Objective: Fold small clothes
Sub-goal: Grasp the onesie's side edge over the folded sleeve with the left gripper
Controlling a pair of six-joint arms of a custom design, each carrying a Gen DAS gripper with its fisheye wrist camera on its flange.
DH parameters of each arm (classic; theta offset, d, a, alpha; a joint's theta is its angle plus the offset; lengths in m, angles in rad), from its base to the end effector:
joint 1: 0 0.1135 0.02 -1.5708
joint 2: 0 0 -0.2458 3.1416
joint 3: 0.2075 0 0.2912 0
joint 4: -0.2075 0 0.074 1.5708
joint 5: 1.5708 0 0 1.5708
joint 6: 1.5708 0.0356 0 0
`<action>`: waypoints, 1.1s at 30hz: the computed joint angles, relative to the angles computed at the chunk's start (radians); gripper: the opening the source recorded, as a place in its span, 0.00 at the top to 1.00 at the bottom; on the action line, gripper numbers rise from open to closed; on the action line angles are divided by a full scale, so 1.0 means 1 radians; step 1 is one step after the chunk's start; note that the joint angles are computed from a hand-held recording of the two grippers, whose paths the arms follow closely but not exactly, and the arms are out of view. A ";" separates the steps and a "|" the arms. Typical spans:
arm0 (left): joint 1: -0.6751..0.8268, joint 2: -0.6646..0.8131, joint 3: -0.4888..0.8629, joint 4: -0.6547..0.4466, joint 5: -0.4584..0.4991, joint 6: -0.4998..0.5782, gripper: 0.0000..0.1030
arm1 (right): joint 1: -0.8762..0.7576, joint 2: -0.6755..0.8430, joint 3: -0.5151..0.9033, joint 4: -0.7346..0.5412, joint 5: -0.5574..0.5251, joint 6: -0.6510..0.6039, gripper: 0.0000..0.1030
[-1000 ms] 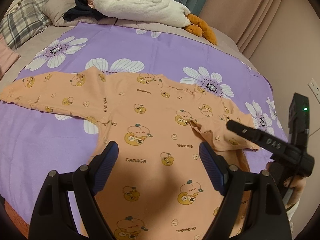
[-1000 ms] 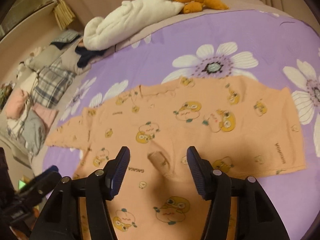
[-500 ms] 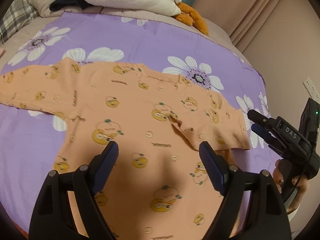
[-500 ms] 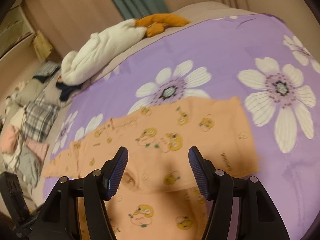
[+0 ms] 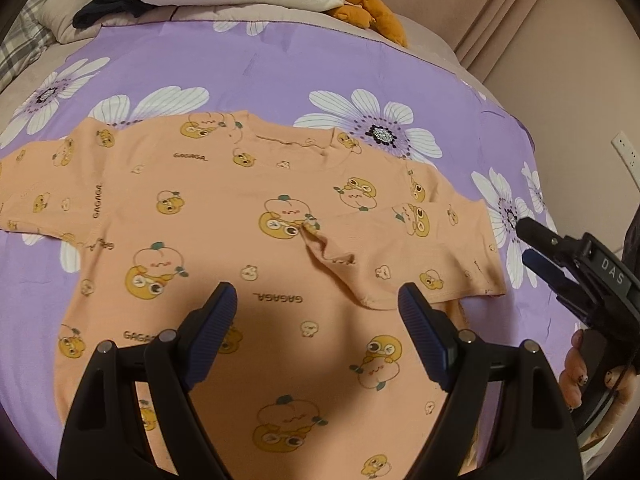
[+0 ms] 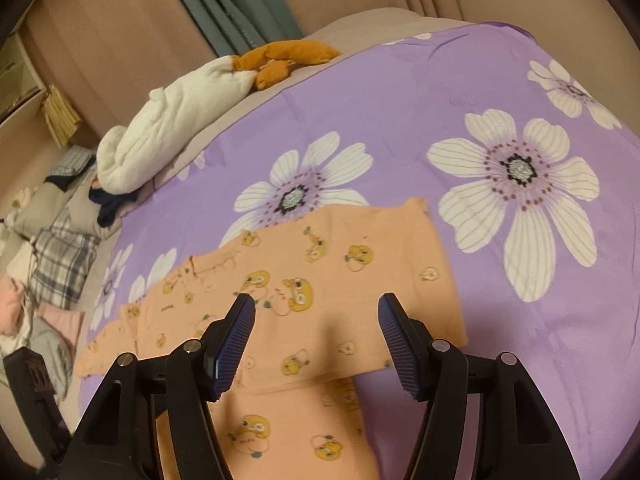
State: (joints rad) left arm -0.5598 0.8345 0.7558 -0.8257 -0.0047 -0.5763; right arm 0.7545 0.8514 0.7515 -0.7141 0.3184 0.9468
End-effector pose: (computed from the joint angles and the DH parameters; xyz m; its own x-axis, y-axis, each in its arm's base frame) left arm 0.1793 -0.1122 0.2469 -0.8465 -0.1126 -0.5203 0.0802 0.9392 -0.3338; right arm 0.1691 0.1436 0.2513 -0.7103 0.3901 -0.5859 0.1413 0.8945 0.4242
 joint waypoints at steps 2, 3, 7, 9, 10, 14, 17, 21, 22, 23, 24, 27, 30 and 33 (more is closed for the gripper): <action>0.004 0.020 0.001 0.017 0.009 -0.006 0.19 | -0.021 -0.024 -0.018 0.000 -0.011 -0.004 0.38; 0.007 0.027 0.001 0.023 0.012 -0.010 0.19 | -0.035 -0.038 -0.028 -0.003 -0.015 -0.002 0.38; -0.006 0.062 0.001 0.053 0.012 -0.023 0.20 | -0.070 -0.077 -0.048 -0.035 -0.011 0.008 0.38; -0.019 0.082 -0.002 0.077 0.013 -0.021 0.20 | -0.092 -0.102 -0.061 -0.046 -0.020 0.009 0.38; -0.023 0.099 -0.003 0.094 0.021 -0.021 0.20 | -0.100 -0.111 -0.065 -0.048 -0.025 0.011 0.38; -0.008 0.199 0.004 0.157 0.077 -0.038 0.25 | -0.126 -0.131 -0.076 -0.057 -0.039 0.004 0.38; 0.012 0.238 -0.005 0.215 0.099 -0.056 0.33 | -0.141 -0.144 -0.082 -0.061 -0.047 -0.007 0.38; 0.052 0.261 -0.022 0.301 0.175 -0.068 0.55 | -0.165 -0.158 -0.093 -0.056 -0.067 -0.012 0.38; 0.066 0.268 -0.026 0.324 0.212 -0.071 0.61 | -0.169 -0.158 -0.096 -0.053 -0.073 -0.014 0.38; 0.082 0.278 -0.027 0.339 0.246 -0.078 0.78 | -0.173 -0.157 -0.098 -0.049 -0.081 -0.017 0.38; 0.088 0.288 -0.023 0.343 0.257 -0.087 0.93 | -0.180 -0.154 -0.100 -0.043 -0.093 -0.021 0.38; 0.078 0.285 -0.010 0.317 0.200 -0.099 0.93 | -0.189 -0.143 -0.102 -0.033 -0.112 -0.024 0.38; 0.056 0.221 -0.016 0.303 0.148 -0.096 0.93 | -0.187 -0.143 -0.102 -0.032 -0.110 -0.031 0.38; 0.040 0.177 0.021 0.262 0.117 -0.060 0.93 | -0.188 -0.140 -0.101 -0.032 -0.116 -0.030 0.38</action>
